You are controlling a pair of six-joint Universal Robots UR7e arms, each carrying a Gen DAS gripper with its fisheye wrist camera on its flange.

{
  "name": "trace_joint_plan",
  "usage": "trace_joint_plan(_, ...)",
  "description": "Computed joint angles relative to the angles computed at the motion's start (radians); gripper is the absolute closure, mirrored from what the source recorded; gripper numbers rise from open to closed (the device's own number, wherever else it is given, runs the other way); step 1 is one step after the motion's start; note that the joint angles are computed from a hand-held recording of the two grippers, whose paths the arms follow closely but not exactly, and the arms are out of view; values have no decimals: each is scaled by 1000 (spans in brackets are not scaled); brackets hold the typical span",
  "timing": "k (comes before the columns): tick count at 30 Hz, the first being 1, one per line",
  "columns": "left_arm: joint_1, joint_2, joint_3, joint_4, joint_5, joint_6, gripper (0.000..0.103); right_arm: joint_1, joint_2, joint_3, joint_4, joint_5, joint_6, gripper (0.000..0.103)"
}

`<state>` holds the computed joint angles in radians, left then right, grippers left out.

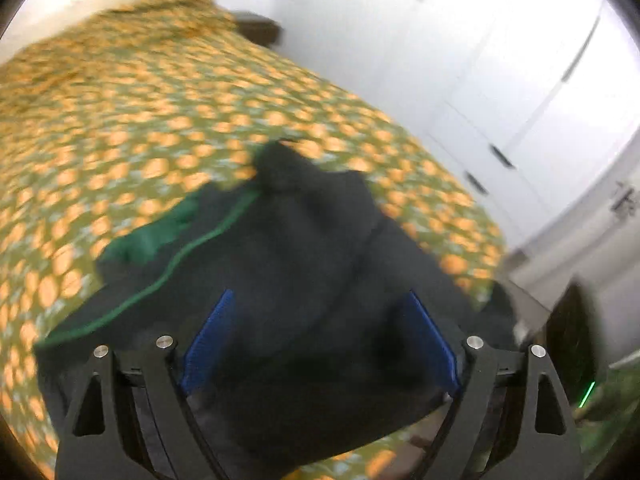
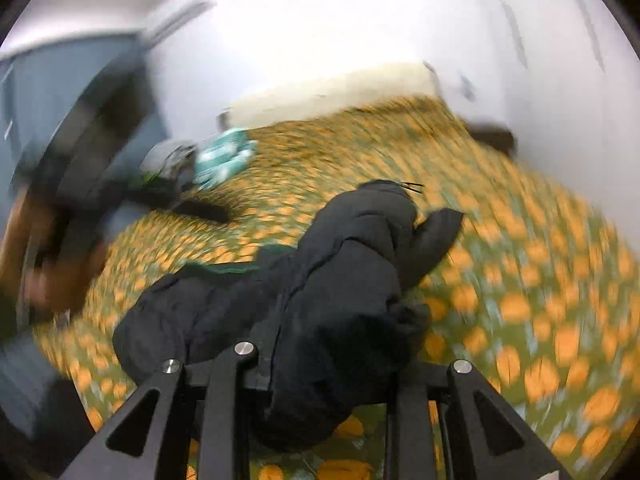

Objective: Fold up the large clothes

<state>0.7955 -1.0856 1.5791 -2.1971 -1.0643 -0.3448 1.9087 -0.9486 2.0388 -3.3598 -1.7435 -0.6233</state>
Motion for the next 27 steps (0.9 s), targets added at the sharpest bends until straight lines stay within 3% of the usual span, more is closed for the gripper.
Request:
trace_joint_plan(4,-10,29,-118,189,9,10,16,69,46,4,-56,-21,-136,77)
trace_joint_plan(12,-62,27,-142,594,246,-147,19,198,157,4,-141,-51,-402,77)
trace_joint_plan(13,-62,35,-154,635,270,-174,26,208,167,2,-147,-50,-422,77)
trace_joint_plan(14,-60,31,-140,686,309,-236,53,216,174,3,-154,-49,-438,77)
trace_joint_plan(15,-50,22,-131,695,307,-280,66,221,176,2,-149,-52,-439,77)
trace_joint_plan(17,-33,-21,-92,627,283,-313,75,223,170,-3,-109,-60,-420,77)
trace_joint_plan(19,-22,-80,-32,538,268,-307,76,217,156,-3,-73,-38,-411,68)
trace_joint_plan(20,-15,-119,0,505,260,-301,76,210,133,2,-25,-10,-404,52)
trace_joint_plan(22,1,-197,63,460,255,-307,76,186,59,10,144,79,-361,36)
trace_joint_plan(24,27,-272,122,431,256,-326,75,159,7,1,280,148,-285,36)
trace_joint_plan(27,71,-368,210,424,277,-371,73,125,5,-48,380,171,-166,36)
